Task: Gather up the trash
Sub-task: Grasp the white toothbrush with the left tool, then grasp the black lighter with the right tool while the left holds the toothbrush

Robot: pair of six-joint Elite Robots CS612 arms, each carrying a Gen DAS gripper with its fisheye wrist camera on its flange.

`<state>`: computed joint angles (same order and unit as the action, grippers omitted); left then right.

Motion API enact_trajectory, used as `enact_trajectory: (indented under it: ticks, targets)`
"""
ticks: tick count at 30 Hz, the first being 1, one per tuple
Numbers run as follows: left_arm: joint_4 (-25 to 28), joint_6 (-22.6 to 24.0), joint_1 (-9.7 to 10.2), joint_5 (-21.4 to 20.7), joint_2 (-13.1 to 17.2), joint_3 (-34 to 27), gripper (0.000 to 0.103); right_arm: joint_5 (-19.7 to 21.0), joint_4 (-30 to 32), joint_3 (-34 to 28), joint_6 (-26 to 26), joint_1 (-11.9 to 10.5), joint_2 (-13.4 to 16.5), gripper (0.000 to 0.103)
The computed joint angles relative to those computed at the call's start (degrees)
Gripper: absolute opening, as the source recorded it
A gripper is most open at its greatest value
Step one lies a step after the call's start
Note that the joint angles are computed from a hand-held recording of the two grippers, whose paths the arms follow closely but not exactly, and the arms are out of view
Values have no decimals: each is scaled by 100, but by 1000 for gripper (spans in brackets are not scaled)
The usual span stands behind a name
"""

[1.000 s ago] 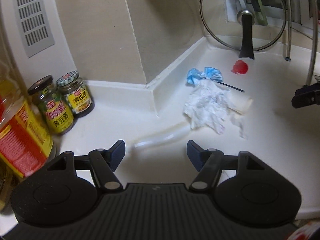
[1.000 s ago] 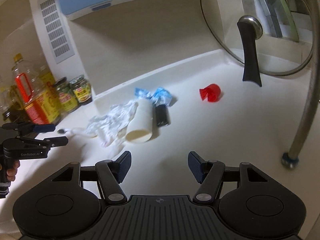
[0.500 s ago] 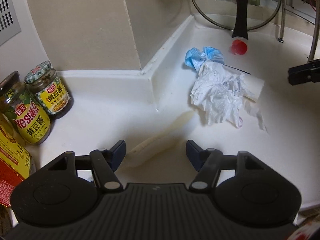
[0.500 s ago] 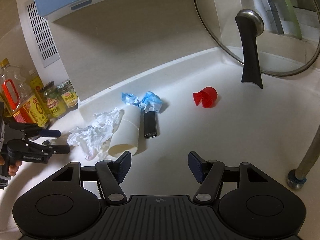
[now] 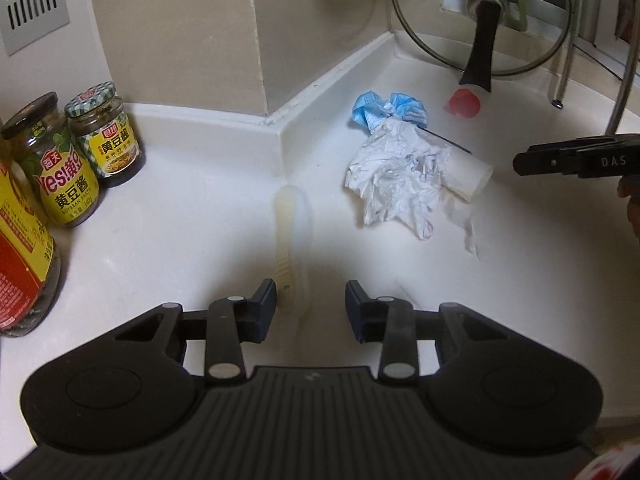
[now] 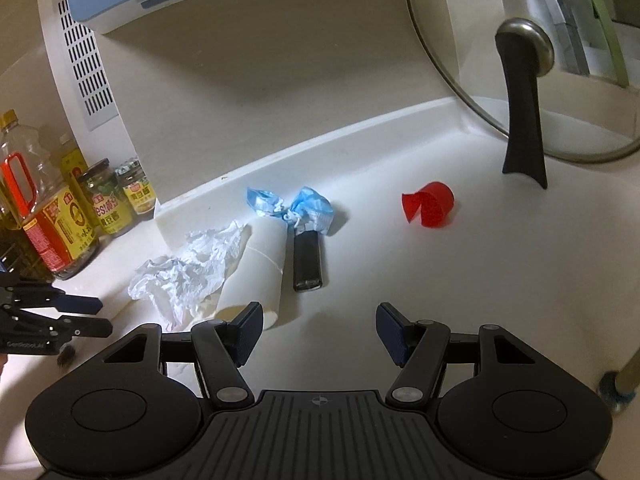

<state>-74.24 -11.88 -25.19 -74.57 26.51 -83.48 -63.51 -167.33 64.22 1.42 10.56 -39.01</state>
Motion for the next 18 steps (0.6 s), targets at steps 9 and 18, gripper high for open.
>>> enact_trajectory:
  ticks: [9,18]
  targets:
    - [-59,-695,-52,484,-59,254,23,-101,1,-380,-405,53,243,60]
    - [26,-1114,-97,783,-126,384,21,-191,387,-1005,-785,160,581,42]
